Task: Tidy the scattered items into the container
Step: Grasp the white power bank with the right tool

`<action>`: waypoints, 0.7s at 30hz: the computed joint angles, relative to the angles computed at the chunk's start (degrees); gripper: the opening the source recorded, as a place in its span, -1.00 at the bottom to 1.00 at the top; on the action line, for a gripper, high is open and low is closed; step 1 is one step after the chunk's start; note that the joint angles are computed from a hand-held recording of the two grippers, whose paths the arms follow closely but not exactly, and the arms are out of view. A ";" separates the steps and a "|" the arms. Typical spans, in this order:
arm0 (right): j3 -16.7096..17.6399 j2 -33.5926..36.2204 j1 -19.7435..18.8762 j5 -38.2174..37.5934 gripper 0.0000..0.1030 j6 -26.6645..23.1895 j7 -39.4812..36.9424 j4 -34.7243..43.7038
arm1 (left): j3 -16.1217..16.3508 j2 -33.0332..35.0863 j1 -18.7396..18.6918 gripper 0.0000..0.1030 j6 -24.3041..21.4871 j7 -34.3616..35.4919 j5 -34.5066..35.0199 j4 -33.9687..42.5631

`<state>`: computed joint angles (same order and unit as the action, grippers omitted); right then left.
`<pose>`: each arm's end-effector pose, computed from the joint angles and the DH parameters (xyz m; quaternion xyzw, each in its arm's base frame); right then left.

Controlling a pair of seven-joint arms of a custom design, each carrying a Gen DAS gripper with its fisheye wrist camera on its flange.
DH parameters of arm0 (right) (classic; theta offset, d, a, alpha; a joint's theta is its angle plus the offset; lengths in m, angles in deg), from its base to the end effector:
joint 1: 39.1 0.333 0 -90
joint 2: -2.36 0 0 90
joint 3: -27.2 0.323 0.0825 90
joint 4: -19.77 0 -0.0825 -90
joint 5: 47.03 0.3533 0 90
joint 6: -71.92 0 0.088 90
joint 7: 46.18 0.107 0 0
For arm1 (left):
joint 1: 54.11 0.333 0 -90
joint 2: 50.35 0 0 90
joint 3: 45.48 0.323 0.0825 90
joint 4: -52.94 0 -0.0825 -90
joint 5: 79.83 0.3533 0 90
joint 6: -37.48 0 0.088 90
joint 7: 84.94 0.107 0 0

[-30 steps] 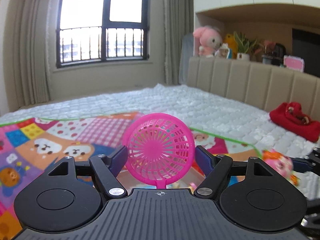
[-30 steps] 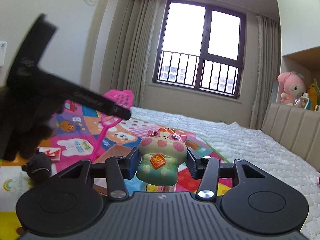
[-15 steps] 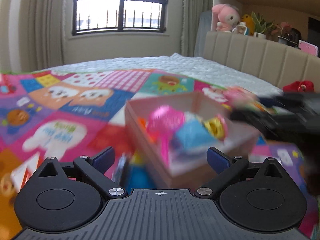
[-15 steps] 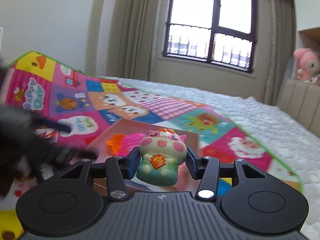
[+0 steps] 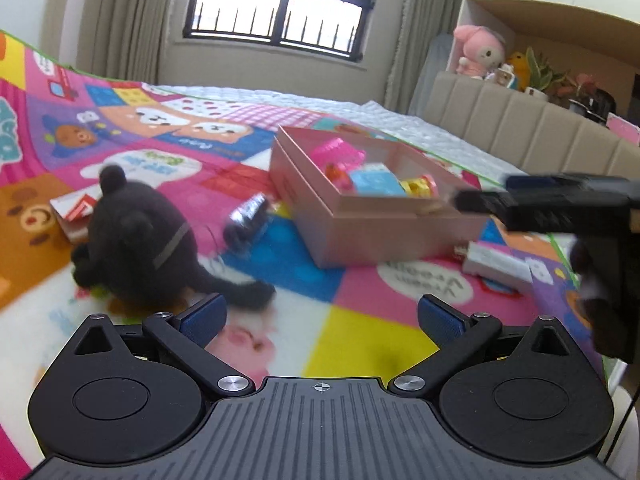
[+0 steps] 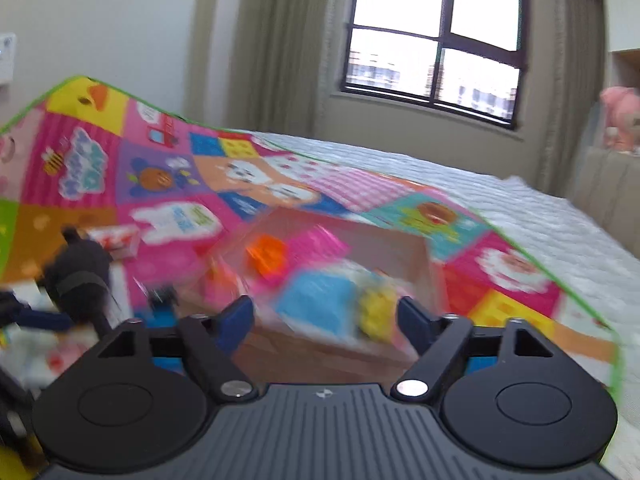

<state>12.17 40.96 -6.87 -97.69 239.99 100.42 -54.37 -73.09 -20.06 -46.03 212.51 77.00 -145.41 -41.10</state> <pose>0.6784 0.3288 0.4662 -0.6710 0.5253 -0.3822 0.3574 0.6797 -0.1003 0.4168 -0.5131 0.7034 -0.4501 0.1985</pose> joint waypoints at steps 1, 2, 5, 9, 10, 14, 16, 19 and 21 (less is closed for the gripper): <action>-1.50 -2.20 1.24 -1.74 0.69 -0.41 1.72 -3.86 | -0.05 0.02 -0.23 1.00 0.78 0.32 -0.07 -0.73; -1.00 -3.94 1.10 -2.04 0.70 -1.28 1.31 -6.84 | -0.59 0.40 -0.21 1.00 2.08 1.10 -0.19 -1.24; 1.87 -7.20 -0.81 -1.91 0.70 -4.25 -1.08 -12.68 | -9.10 2.03 5.05 1.00 7.60 12.56 -7.12 -1.23; 4.40 -6.72 -3.65 -1.52 0.60 -5.11 -3.28 -12.87 | -8.09 2.26 4.62 1.00 6.57 11.58 -7.75 -0.76; 6.00 -6.05 -5.14 0.66 0.45 -4.95 -5.10 -12.09 | -8.67 2.42 5.05 1.00 6.73 12.79 -8.93 -0.55; 8.59 -3.48 -7.20 7.94 0.24 -4.00 -10.13 -9.54 | -7.07 2.11 3.65 1.00 6.56 14.36 -11.14 -0.15; 6.94 -3.97 -5.42 7.79 -0.01 -3.45 -9.15 -10.20 | -5.71 1.82 2.67 1.00 6.01 14.03 -11.48 -0.09; 7.08 -6.53 -4.50 7.75 -0.05 0.75 -8.82 -14.09 | -3.60 1.38 0.98 1.00 5.58 13.13 -11.33 -0.11; 7.76 -7.90 -4.22 7.81 -0.05 4.07 -9.95 -16.54 | -2.60 1.17 0.01 1.00 5.91 12.68 -11.00 -0.19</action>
<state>19.94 33.06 -11.08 -89.89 244.06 90.47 -70.90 -75.69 -18.88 -46.02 218.42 89.68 -156.41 -41.29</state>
